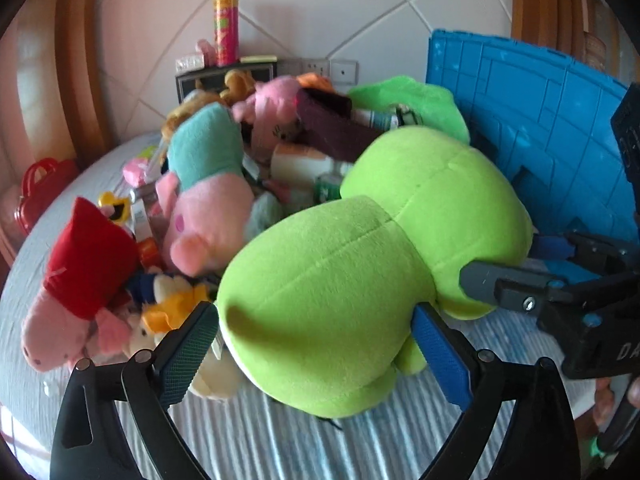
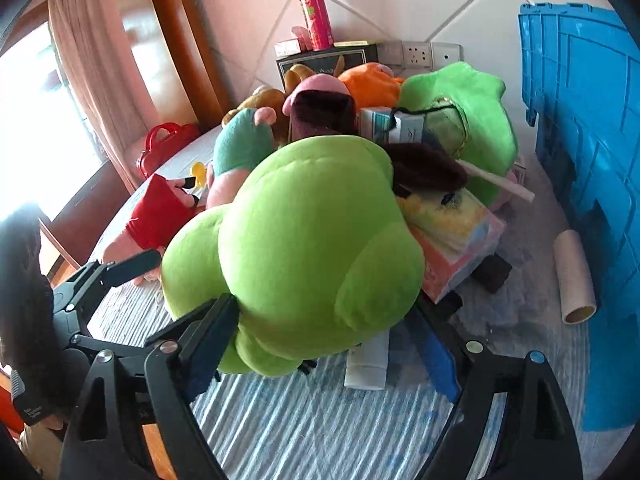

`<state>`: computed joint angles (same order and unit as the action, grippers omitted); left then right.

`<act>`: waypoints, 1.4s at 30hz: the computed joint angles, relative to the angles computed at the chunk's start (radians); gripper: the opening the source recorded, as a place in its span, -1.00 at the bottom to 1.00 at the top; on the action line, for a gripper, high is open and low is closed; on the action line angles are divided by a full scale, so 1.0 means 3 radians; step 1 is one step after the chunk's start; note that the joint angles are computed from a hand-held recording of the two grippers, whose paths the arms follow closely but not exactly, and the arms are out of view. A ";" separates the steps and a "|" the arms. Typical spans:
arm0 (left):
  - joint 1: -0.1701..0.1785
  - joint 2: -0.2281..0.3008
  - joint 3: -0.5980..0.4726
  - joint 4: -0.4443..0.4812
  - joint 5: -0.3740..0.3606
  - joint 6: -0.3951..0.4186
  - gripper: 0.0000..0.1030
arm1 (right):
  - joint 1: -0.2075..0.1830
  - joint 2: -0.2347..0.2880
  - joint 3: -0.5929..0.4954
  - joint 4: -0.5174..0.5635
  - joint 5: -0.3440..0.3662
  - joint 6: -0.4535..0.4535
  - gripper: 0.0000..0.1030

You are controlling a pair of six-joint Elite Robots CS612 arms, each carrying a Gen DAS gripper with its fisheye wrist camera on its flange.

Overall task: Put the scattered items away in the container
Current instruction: 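Grasp the green plush frog with both grippers and lift it, then carry the green frog over the crate with both grippers and release it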

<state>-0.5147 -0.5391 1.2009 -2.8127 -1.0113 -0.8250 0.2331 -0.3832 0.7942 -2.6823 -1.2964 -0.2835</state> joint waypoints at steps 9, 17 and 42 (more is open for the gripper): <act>0.0017 0.0127 -0.0074 0.0065 -0.0314 -0.0381 1.00 | 0.0034 0.0161 -0.0399 0.0556 -0.0270 -0.0487 1.00; -0.0034 0.0251 0.0024 -0.0742 0.0249 -0.0149 0.67 | -0.0007 0.0215 -0.0195 -0.0180 0.0215 -0.0219 0.67; -0.0176 -0.0218 -0.0641 -0.0613 0.0607 0.1538 0.67 | -0.0119 -0.0822 0.0675 -0.1086 0.0085 0.0376 0.62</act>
